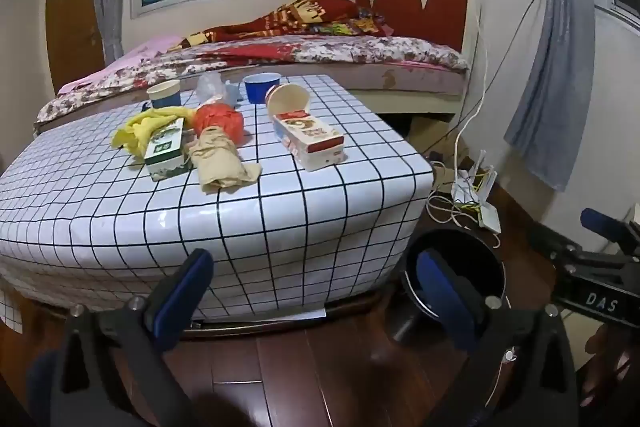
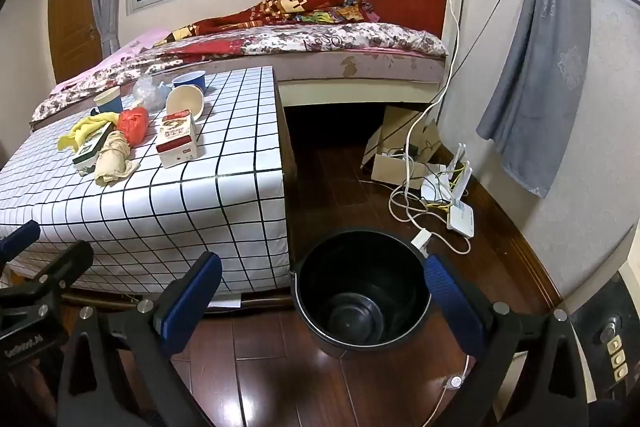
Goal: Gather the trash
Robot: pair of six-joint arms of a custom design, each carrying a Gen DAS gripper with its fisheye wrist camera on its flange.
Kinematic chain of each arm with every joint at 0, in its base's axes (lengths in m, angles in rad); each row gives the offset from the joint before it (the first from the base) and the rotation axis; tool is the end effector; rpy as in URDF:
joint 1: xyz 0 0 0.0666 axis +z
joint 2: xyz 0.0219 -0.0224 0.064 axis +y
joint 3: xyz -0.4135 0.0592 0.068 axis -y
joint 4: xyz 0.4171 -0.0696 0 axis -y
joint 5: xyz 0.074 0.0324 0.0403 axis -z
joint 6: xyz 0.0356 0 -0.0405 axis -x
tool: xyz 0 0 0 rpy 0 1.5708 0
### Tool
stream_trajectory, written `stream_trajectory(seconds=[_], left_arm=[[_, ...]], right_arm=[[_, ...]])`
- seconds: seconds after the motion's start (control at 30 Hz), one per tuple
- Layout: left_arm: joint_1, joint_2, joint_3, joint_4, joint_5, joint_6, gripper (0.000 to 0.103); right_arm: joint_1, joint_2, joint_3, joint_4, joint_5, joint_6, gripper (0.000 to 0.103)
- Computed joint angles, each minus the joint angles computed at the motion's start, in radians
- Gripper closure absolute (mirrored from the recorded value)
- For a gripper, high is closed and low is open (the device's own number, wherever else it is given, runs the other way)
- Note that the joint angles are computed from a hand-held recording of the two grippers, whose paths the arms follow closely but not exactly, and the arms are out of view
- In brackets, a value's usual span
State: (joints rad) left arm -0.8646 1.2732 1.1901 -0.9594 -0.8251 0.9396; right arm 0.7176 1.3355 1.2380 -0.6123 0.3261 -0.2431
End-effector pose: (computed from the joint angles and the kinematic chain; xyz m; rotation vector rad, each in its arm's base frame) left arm 0.2990 -0.3109 0.4264 -0.3403 2.1734 0.1292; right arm 0.3757 0.3122 0.4376 -0.3610 2.2110 0.1481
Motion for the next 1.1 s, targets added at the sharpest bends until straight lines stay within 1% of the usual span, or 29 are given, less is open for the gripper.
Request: stream_trajectory(seconds=[0.03,0.1,0.13,0.17,0.23,0.3,0.33,0.43,0.5,0.6,0.7,1.1], left_arm=[[-0.001,-0.009,-0.01,0.027,-0.003,-0.016,0.001],[-0.007,0.0,-0.002,0.028,-0.017,-0.015,0.001],[-0.005,0.003,0.003,0.034,-0.009,-0.023,0.001],[-0.002,0.011,0.017,0.021,-0.002,-0.024,0.001],[0.007,0.015,0.018,0.046,0.031,-0.039,0.001],[-0.006,0.009,0.006,0.044,0.006,-0.028,0.001],[-0.008,0.005,-0.002,0.056,0.009,-0.025,0.001],[-0.013,0.005,-0.004,0.049,0.002,0.006,0.001],[-0.018,0.01,0.003,0.035,-0.01,0.0,0.001],[-0.016,0.005,-0.003,0.049,-0.01,-0.008,0.001],[-0.018,0.015,0.015,0.01,-0.023,0.003,0.001],[-0.023,0.008,0.011,0.041,-0.043,-0.028,0.001]], right_arm=[[0.0,0.001,0.002,-0.005,-0.001,0.0,0.001],[0.0,0.0,0.001,-0.004,0.0,0.001,0.001],[-0.001,0.002,0.003,-0.008,-0.002,-0.001,0.001],[-0.001,0.002,0.003,-0.008,-0.002,-0.001,0.001],[-0.001,0.003,0.004,-0.01,0.0,0.0,0.001],[-0.001,0.002,0.004,-0.009,-0.001,0.0,0.001],[-0.001,0.002,0.004,-0.009,0.0,0.0,0.001],[-0.002,0.002,0.005,-0.01,-0.001,0.0,0.001],[-0.002,0.003,0.005,-0.011,-0.001,0.0,0.001],[-0.003,0.002,0.005,-0.009,-0.002,0.002,0.001],[-0.003,0.002,0.005,-0.009,-0.003,0.002,0.001],[0.005,0.007,0.006,-0.003,0.005,-0.002,0.001]])
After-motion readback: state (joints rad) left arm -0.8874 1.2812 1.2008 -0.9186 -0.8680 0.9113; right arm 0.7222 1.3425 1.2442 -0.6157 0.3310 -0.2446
